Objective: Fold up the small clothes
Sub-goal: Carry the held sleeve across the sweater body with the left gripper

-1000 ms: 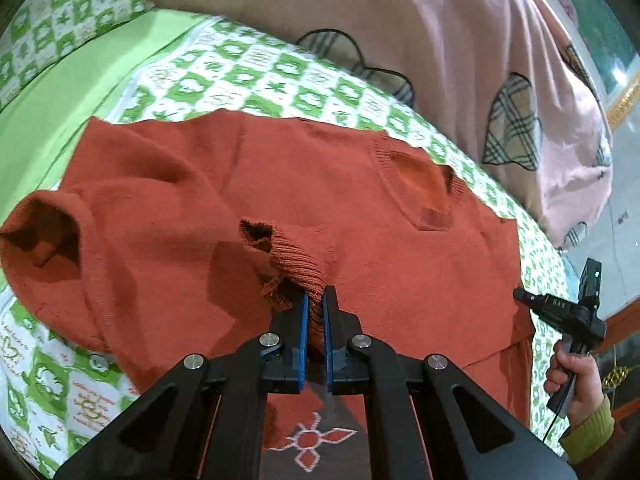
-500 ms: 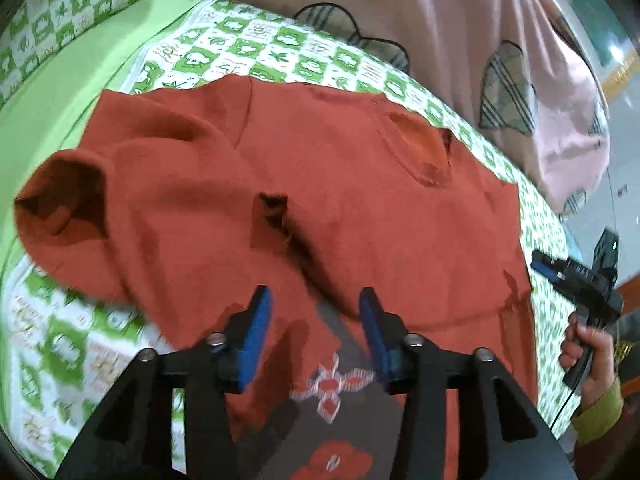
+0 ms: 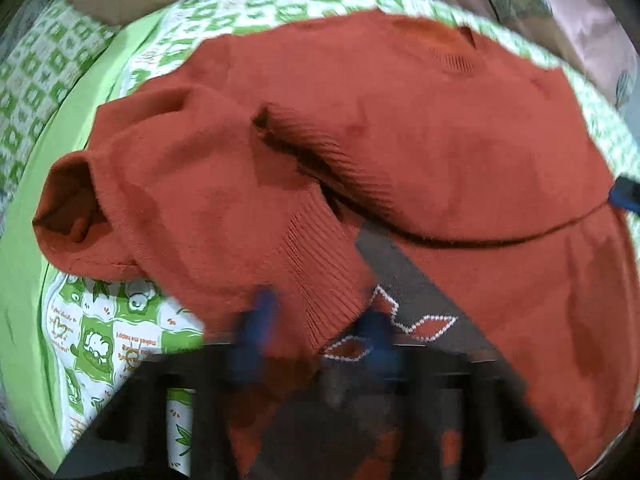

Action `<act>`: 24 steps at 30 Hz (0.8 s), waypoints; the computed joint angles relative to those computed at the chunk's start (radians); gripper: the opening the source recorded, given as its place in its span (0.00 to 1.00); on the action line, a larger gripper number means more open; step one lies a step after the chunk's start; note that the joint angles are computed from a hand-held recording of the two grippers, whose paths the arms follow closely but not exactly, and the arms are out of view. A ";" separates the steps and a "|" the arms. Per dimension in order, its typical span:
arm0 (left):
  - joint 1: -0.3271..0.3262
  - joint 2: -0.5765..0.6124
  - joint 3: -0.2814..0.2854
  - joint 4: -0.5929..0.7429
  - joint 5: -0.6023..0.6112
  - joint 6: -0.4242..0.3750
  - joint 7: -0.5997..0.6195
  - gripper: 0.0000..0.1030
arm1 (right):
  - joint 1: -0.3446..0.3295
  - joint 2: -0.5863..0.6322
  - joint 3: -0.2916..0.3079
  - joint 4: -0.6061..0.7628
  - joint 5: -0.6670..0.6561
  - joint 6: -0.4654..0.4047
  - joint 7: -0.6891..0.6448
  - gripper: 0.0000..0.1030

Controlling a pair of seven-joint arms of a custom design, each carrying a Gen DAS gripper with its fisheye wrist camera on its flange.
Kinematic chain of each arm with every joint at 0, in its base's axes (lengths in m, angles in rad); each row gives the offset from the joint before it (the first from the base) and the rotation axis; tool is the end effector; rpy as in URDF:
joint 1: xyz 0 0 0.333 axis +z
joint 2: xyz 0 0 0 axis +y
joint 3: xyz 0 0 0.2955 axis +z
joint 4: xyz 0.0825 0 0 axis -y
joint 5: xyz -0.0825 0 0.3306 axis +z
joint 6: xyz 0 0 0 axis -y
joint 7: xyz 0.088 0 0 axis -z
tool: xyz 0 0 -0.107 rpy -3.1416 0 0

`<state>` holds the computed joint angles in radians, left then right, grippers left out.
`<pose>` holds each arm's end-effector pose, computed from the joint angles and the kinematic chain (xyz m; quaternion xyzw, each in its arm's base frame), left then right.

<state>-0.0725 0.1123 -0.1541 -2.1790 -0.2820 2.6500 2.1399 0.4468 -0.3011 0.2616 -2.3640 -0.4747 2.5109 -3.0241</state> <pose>0.5254 -0.1118 0.3917 -0.4715 0.8587 -0.1799 0.0890 0.3335 0.3000 0.4920 -0.4254 0.8553 -0.1142 0.2728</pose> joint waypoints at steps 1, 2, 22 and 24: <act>0.017 0.003 0.000 0.021 -0.056 -0.038 0.026 0.06 | 0.000 0.004 0.001 0.005 -0.006 0.004 -0.002 0.40; 0.037 0.001 0.003 0.037 -0.118 -0.066 0.051 0.05 | -0.001 0.008 0.003 0.007 -0.013 0.012 -0.003 0.40; -0.027 -0.018 -0.044 0.311 -0.632 -0.362 0.258 0.03 | -0.026 -0.025 0.003 -0.044 -0.065 0.073 0.051 0.40; -0.054 0.021 -0.068 0.320 -0.629 -0.355 0.254 0.03 | -0.030 -0.065 0.008 -0.071 -0.058 0.047 0.069 0.40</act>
<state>-0.1268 0.1329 -0.2222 -1.8593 -0.9108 2.2951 2.3938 0.4171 -0.3664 0.2693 -2.4347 -0.5324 2.5581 -2.9549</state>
